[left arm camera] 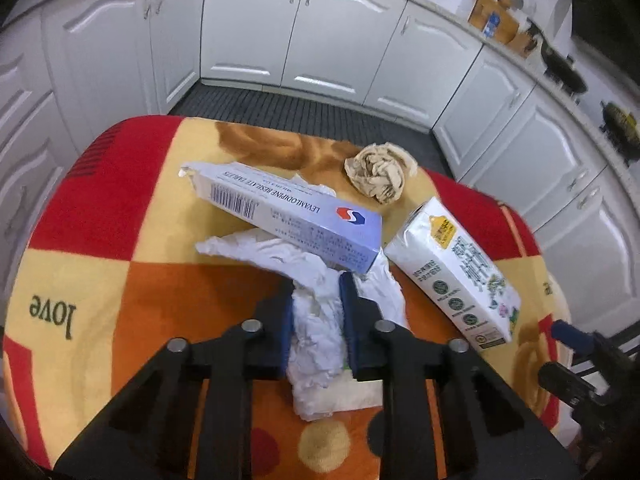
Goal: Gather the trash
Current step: 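Grasp the white tissue with the left tool while the right tool grasps the milk carton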
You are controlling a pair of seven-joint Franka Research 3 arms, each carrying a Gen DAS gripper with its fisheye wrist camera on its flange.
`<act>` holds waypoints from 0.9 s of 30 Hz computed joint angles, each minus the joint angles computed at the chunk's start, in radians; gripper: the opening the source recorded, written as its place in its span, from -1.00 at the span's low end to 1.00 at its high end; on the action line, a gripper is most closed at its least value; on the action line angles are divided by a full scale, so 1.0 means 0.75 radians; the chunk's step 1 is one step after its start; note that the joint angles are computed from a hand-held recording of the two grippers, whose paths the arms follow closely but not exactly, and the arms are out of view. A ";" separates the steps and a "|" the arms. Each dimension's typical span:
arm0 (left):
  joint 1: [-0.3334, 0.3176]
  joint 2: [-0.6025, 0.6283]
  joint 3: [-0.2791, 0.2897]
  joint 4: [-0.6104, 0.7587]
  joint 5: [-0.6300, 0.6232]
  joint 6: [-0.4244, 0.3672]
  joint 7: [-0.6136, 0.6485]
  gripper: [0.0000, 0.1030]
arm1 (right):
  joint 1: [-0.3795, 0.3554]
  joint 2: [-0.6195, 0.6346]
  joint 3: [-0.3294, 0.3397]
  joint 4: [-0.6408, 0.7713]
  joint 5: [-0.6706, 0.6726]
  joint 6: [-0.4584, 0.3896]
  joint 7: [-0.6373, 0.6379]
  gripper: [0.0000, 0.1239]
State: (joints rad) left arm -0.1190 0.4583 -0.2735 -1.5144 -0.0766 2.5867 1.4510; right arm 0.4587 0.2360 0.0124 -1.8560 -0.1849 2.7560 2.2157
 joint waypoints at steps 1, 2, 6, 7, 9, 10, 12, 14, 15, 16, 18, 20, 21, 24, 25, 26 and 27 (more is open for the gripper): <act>0.016 -0.026 -0.011 -0.038 -0.018 0.026 0.018 -0.75 | -0.003 0.009 0.004 0.010 0.008 -0.006 -0.007 0.34; 0.035 -0.059 -0.025 -0.085 -0.043 0.057 0.044 -0.76 | -0.005 0.013 0.006 0.015 0.017 -0.010 -0.016 0.34; 0.096 -0.224 -0.058 -0.292 -0.152 0.153 0.163 -0.77 | 0.000 0.034 0.010 0.044 0.031 -0.021 -0.047 0.34; 0.103 -0.257 -0.058 -0.327 -0.180 0.163 0.189 -0.77 | 0.003 0.038 0.009 0.052 0.031 -0.022 -0.050 0.34; 0.127 -0.363 -0.058 -0.448 -0.274 0.195 0.270 -0.77 | 0.007 0.050 0.011 0.073 0.038 -0.023 -0.064 0.34; 0.124 -0.390 -0.045 -0.477 -0.302 0.197 0.293 -0.77 | 0.012 0.056 0.010 0.082 0.037 -0.025 -0.067 0.34; 0.116 -0.464 -0.010 -0.559 -0.349 0.194 0.326 -0.77 | 0.019 0.076 0.011 0.117 0.038 -0.036 -0.085 0.34; 0.109 -0.520 0.031 -0.619 -0.400 0.153 0.359 -0.77 | 0.023 0.109 0.013 0.170 0.040 -0.061 -0.126 0.34; 0.101 -0.536 0.052 -0.638 -0.415 0.136 0.368 -0.77 | 0.027 0.127 0.011 0.200 0.037 -0.080 -0.144 0.34; 0.094 -0.554 0.074 -0.667 -0.406 0.124 0.359 -0.76 | 0.034 0.158 0.006 0.251 0.027 -0.113 -0.166 0.34; 0.075 -0.559 0.106 -0.691 -0.334 0.117 0.294 -0.73 | 0.047 0.216 -0.008 0.340 0.009 -0.167 -0.194 0.34; 0.066 -0.543 0.129 -0.697 -0.260 0.089 0.217 -0.24 | 0.052 0.310 -0.016 0.482 0.007 -0.260 -0.243 0.34; 0.064 -0.535 0.133 -0.691 -0.244 0.075 0.199 -0.02 | 0.057 0.362 -0.022 0.560 0.007 -0.315 -0.262 0.34; 0.062 -0.530 0.132 -0.715 -0.257 0.104 0.195 0.24 | 0.071 0.487 -0.042 0.754 0.008 -0.460 -0.311 0.34; 0.057 -0.524 0.131 -0.712 -0.233 0.112 0.180 0.27 | 0.070 0.538 -0.043 0.832 0.015 -0.512 -0.335 0.34; 0.051 -0.513 0.132 -0.706 -0.186 0.123 0.152 0.29 | 0.070 0.561 -0.046 0.867 0.022 -0.534 -0.348 0.34; 0.048 -0.504 0.133 -0.699 -0.156 0.133 0.134 0.30 | 0.070 0.595 -0.049 0.912 0.030 -0.558 -0.358 0.34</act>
State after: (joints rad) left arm -0.0828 0.0804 -0.1741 -2.0389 -0.1937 2.6864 1.5514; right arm 0.5109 0.6819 -0.0245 -1.1718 -0.1620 2.3376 1.9471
